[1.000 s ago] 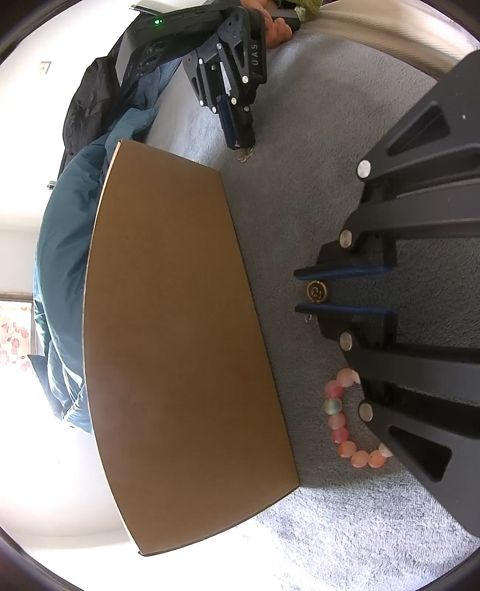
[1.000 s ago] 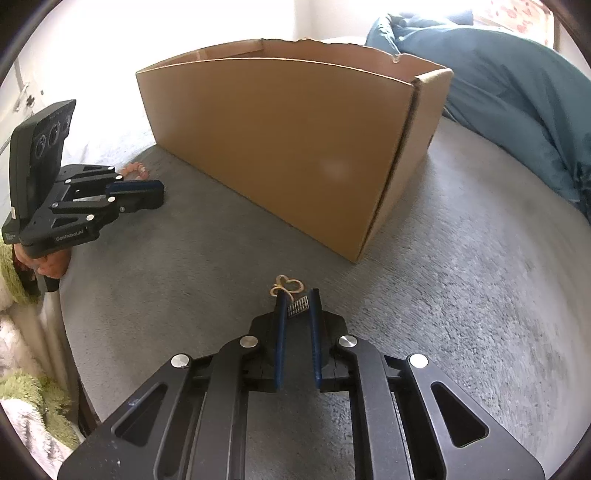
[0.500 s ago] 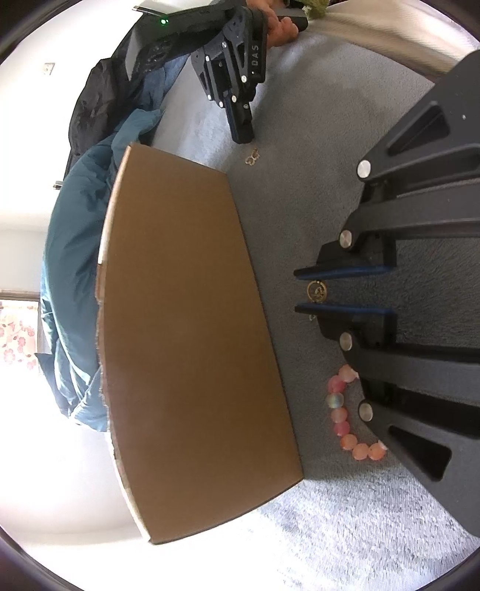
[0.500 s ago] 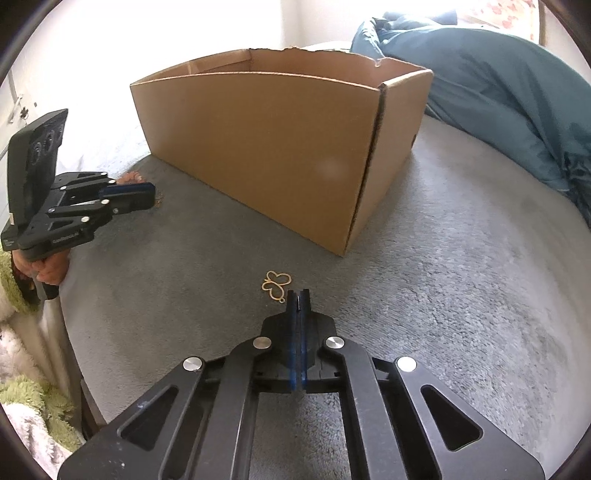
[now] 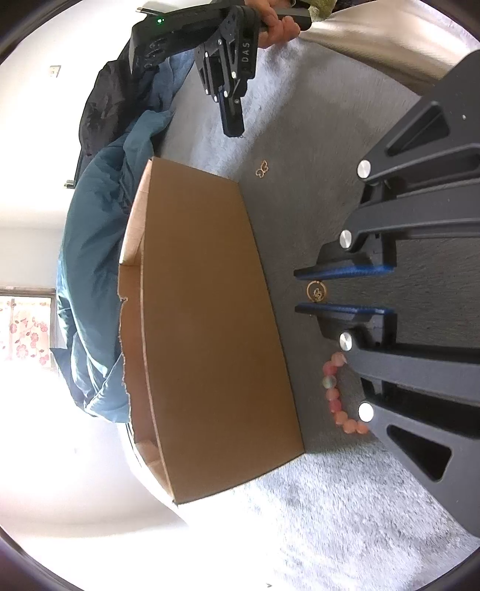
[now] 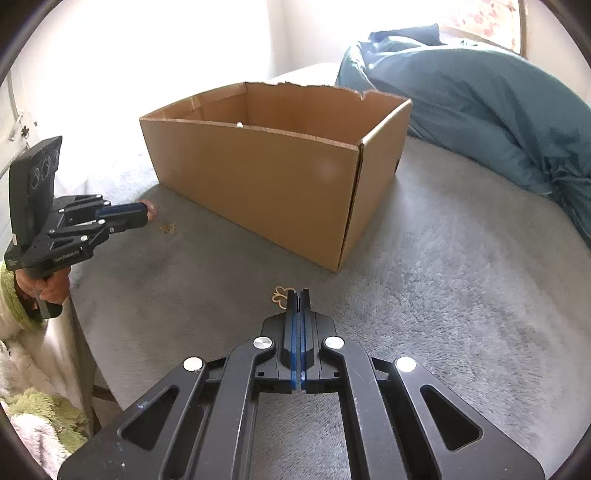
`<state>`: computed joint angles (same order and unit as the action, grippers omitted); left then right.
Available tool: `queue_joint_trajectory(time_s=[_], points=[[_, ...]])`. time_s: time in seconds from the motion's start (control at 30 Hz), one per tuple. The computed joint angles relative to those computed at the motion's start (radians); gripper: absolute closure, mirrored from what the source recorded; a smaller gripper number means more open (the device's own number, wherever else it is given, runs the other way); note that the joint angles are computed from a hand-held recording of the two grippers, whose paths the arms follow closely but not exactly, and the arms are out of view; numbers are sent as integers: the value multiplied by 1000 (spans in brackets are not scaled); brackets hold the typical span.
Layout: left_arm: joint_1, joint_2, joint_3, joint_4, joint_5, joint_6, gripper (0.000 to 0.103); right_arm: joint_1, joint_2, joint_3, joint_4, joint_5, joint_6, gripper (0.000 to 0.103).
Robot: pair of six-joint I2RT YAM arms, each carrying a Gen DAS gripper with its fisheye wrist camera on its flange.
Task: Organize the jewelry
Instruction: 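Carry the coin charm into the box and open the left tool while the right tool moves over the box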
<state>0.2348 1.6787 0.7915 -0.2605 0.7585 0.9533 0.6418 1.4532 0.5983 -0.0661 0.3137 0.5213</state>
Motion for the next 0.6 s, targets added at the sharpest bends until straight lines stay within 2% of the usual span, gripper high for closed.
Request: queue_joint_trajectory(time_s=[0.37,0.6], points=[[72,-118,43,-143,107,24,91,54,-116,65,-94,77,-19,103],[49,-158,157,-151,159,-114,91,41,-141,194,-115,118,-141,103]])
